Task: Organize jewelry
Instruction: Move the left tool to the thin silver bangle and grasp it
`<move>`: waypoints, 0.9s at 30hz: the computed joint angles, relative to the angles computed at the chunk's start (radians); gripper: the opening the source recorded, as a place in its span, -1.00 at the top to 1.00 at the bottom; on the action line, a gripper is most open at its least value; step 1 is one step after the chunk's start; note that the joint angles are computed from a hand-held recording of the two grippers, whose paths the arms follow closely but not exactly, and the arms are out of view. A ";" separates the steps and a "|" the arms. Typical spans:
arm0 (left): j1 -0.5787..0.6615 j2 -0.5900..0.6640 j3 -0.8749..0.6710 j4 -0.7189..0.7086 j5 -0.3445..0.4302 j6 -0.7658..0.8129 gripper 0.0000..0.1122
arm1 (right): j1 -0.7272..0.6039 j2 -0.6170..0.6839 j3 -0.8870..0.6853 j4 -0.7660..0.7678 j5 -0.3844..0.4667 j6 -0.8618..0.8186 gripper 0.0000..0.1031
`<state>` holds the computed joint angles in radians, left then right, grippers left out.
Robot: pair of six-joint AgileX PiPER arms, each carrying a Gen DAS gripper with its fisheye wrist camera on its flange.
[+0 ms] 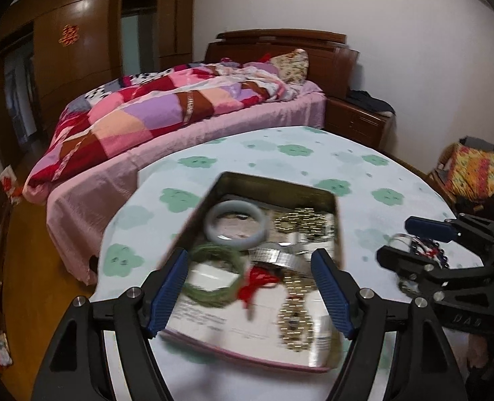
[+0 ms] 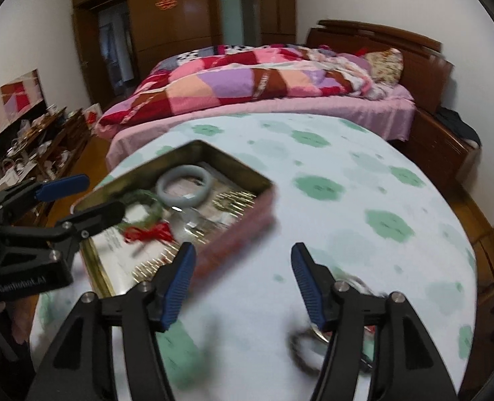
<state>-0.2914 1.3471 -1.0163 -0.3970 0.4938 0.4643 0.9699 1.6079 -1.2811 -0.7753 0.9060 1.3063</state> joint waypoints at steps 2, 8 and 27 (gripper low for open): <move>-0.031 -0.007 -0.002 0.021 0.004 -0.019 -0.35 | 0.006 -0.065 0.076 -0.016 0.016 0.064 -0.23; -0.205 -0.014 -0.015 0.243 -0.012 -0.201 -0.34 | 0.011 -0.231 0.268 -0.046 0.071 0.211 -0.28; -0.481 0.281 -0.242 0.496 0.084 -0.434 0.16 | -0.081 -0.387 0.505 -0.065 0.075 0.399 -0.28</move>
<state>-0.7722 1.6278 -1.2580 0.0994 0.5782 0.0306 0.8885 1.2213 -0.7760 -0.8406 0.9812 1.7054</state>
